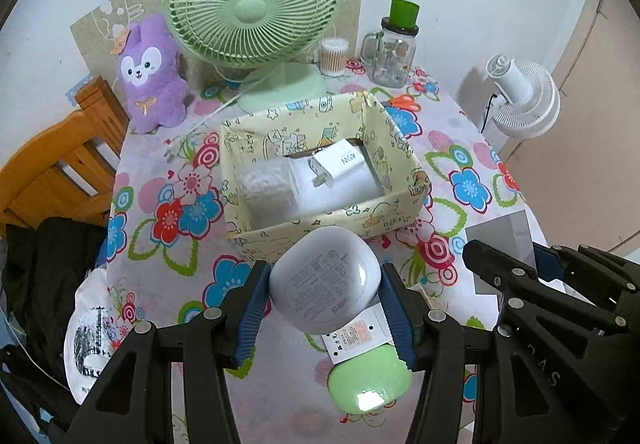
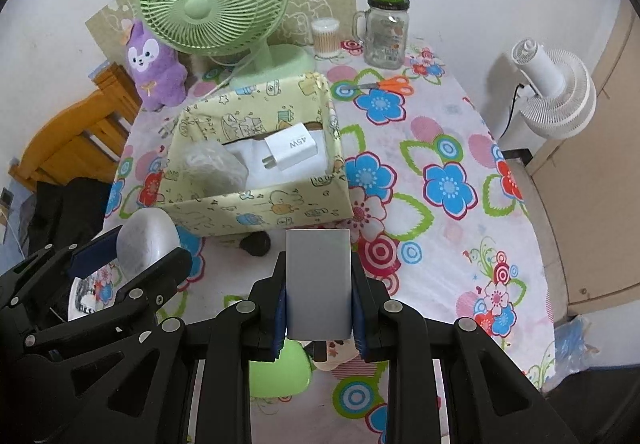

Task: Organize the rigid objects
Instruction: 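Carry the round case and plug block over the fabric storage box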

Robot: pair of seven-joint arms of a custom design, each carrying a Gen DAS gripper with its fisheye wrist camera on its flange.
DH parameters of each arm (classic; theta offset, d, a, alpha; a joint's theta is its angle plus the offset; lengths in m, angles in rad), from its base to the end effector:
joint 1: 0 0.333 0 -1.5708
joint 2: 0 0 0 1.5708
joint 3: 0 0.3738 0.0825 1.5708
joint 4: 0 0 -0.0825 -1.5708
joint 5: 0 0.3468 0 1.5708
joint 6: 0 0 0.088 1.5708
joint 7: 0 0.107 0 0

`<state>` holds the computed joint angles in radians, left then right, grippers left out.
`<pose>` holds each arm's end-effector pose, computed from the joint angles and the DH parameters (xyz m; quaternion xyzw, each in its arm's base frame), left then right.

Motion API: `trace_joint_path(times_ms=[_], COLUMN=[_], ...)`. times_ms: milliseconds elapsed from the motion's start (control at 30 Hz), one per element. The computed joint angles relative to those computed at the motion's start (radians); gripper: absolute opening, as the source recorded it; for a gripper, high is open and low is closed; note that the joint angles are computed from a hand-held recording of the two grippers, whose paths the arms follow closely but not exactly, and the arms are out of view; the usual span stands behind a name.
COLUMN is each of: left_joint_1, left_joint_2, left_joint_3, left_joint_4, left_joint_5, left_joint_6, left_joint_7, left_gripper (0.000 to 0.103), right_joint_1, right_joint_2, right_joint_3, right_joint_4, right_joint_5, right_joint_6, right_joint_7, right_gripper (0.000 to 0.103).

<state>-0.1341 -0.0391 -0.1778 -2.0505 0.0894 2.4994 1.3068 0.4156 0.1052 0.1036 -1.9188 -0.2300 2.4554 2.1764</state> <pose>0.5178 -0.1693 0.5828 -0.6478 0.7217 -0.1936 0.1484 0.5169 0.2923 0.5583 -0.7075 0.6684 -0.1299 0.1892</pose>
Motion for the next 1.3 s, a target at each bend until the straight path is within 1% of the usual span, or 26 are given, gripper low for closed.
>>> trace_joint_path(times_ms=[167, 267, 467, 667, 900, 1100, 1300], left_joint_1=[0.005, 0.008, 0.015, 0.017, 0.013, 0.008, 0.007], left_joint_2=[-0.011, -0.011, 0.009, 0.042, 0.097, 0.14, 0.177], left_joint_3=[0.005, 0.006, 0.007, 0.009, 0.017, 0.021, 0.026], left_joint_4=[-0.006, -0.005, 0.006, 0.05, 0.108, 0.147, 0.183], left_joint_5=[-0.019, -0.023, -0.005, 0.042, 0.085, 0.085, 0.075], left_joint_6=[0.01, 0.009, 0.01, -0.013, -0.04, -0.062, -0.064], left_joint_7=[0.011, 0.003, -0.065, -0.132, -0.177, -0.185, -0.18], left_gripper=[0.056, 0.056, 0.056, 0.056, 0.056, 0.056, 0.056], right_joint_1=[0.006, 0.004, -0.007, -0.023, -0.037, -0.044, -0.043], right_joint_2=[0.002, 0.007, 0.041, 0.087, 0.146, 0.202, 0.251], right_joint_3=[0.002, 0.004, 0.006, 0.004, 0.0, -0.005, -0.01], right_joint_4=[0.017, 0.027, 0.058, 0.115, 0.195, 0.269, 0.33], right_joint_5=[-0.01, 0.007, 0.075, 0.154, 0.216, 0.248, 0.266], right_joint_6=[-0.008, -0.009, 0.006, 0.003, -0.004, -0.027, -0.061], right_joint_7=[0.003, -0.018, -0.112, -0.224, -0.324, -0.38, -0.406], right_gripper=[0.029, 0.029, 0.029, 0.029, 0.029, 0.029, 0.029])
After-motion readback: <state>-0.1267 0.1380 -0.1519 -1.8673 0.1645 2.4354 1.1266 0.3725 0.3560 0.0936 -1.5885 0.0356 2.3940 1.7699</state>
